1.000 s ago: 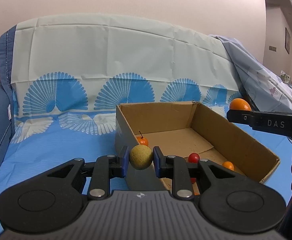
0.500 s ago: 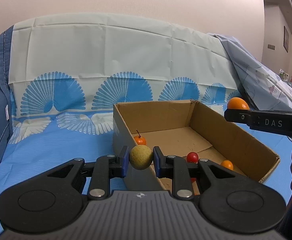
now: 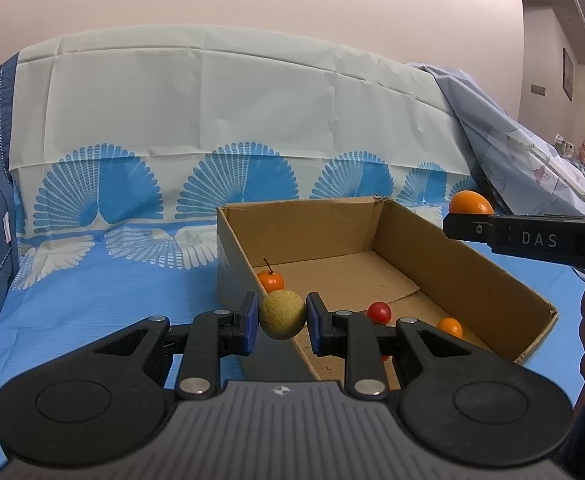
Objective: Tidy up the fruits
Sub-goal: 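Hold the mandarin and yellow-green fruit above the box with both grippers, then open both grippers to drop the mandarin and yellow-green fruit into the box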
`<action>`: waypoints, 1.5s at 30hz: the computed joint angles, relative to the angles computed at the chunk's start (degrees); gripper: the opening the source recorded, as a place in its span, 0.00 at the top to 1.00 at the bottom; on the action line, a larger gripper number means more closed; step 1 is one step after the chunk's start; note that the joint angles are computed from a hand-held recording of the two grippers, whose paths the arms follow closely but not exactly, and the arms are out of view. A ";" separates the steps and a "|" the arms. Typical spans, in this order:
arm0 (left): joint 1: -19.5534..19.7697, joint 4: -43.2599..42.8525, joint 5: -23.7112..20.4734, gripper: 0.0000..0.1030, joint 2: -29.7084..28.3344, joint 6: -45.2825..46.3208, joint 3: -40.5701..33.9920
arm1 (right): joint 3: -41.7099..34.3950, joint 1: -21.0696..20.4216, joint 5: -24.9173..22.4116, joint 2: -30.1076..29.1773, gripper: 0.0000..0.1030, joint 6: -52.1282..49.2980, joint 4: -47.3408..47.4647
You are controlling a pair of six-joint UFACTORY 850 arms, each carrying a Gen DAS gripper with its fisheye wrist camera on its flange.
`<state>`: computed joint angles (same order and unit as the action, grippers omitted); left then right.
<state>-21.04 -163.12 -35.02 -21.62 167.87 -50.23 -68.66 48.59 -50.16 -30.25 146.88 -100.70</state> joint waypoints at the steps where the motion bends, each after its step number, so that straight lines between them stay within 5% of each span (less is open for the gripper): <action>1: -0.04 0.10 -0.04 0.73 -0.11 -0.07 -0.07 | -0.08 -0.02 -0.10 -0.07 0.65 -0.29 0.40; 14: -0.90 1.50 -1.26 0.73 -0.83 0.03 -0.17 | -1.52 -0.03 -4.07 -1.23 0.65 -3.37 7.75; 30: -3.28 4.62 -2.26 0.73 -3.68 -0.93 -2.28 | -0.92 -1.49 -0.65 -0.85 0.64 -2.67 8.51; 32: -3.52 4.69 -1.24 0.62 -4.16 -1.41 -3.01 | -0.87 -1.88 1.38 -0.78 0.47 -2.39 8.59; 33: -3.80 3.78 -0.63 0.44 -4.43 -0.93 -3.35 | -1.03 -1.82 1.10 -0.91 0.33 -2.75 9.08; 34: -3.86 3.02 -0.87 0.38 -4.52 -0.35 -3.34 | -1.13 -1.67 0.33 -1.04 0.27 -2.97 9.26; 45: -3.40 -1.19 -3.33 0.18 -1.75 3.31 -0.03 | -1.06 -1.38 0.37 -0.70 0.01 -1.64 10.69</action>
<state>-24.44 -164.32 -38.35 -23.37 171.18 -50.27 -69.72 47.21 -49.79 -30.95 145.24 -90.00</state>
